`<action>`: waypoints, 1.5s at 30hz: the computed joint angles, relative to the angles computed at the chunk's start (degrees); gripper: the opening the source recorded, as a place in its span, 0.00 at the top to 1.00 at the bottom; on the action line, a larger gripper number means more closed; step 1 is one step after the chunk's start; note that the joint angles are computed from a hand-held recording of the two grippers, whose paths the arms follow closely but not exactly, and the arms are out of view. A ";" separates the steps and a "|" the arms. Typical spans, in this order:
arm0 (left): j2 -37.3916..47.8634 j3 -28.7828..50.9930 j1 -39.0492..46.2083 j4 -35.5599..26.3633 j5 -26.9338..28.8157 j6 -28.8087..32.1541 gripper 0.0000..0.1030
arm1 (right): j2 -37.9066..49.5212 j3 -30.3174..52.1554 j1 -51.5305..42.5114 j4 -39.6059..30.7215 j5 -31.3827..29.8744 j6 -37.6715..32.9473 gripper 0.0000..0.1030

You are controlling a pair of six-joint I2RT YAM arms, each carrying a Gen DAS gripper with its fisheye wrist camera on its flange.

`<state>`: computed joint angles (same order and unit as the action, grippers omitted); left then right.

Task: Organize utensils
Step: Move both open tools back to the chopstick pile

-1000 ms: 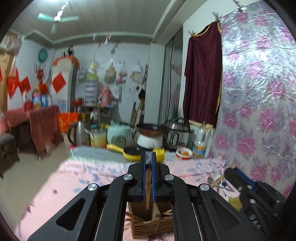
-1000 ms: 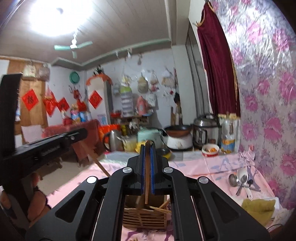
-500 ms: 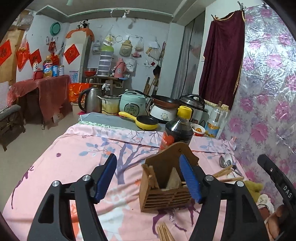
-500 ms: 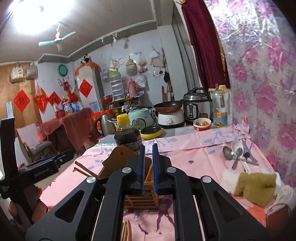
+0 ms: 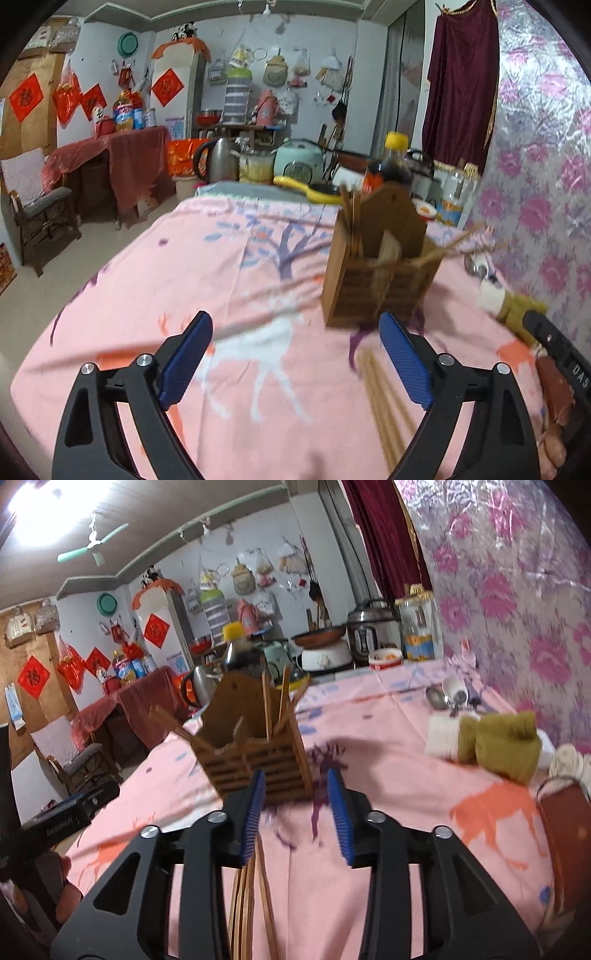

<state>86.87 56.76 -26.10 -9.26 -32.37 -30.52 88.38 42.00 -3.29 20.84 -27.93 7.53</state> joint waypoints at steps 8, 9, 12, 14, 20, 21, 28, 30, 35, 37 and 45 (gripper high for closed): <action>-0.18 -10.11 -6.11 -0.52 0.36 -7.98 0.11 | -4.54 -8.75 0.47 0.75 0.11 -4.08 0.44; 0.34 -11.27 -7.46 -0.45 -0.47 -8.68 0.11 | -4.93 -9.88 0.44 0.82 0.15 -5.36 0.42; 2.06 -14.31 -11.16 0.02 -2.00 -10.12 0.11 | -4.87 -12.59 -0.48 1.36 -0.35 -8.40 0.38; 3.45 -15.51 -12.77 1.00 -1.74 -9.87 0.11 | -3.16 -13.78 -1.26 2.25 -0.42 -9.87 0.37; 5.97 -15.82 -14.58 6.22 1.64 -5.11 0.11 | 4.51 -12.85 -1.52 3.62 1.87 -11.93 0.36; 6.53 -15.68 -15.00 6.63 1.79 -4.65 0.11 | 4.48 -12.88 -1.92 3.85 1.31 -11.57 0.36; 9.81 -12.95 -17.76 6.71 0.53 -0.98 0.09 | 4.88 -13.11 -1.97 4.47 1.07 -11.30 0.36; 10.11 -12.66 -17.74 6.65 0.87 -0.63 0.07 | 5.33 -12.90 -1.98 4.55 1.11 -11.03 0.35; 12.64 -10.69 -16.87 5.87 3.02 0.43 0.07 | 5.84 -12.52 -1.89 4.36 1.14 -10.59 0.34; 13.96 -9.55 -16.68 5.82 3.16 1.04 0.06 | 5.97 -12.47 -1.88 4.45 1.04 -10.47 0.34; 14.01 -8.78 -9.92 3.09 4.43 -4.90 0.04 | 6.50 -12.39 -2.07 4.82 0.60 -9.93 0.33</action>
<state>100.88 47.98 -36.02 -6.16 -27.93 -35.42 94.88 29.61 -5.37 25.65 -27.32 -2.39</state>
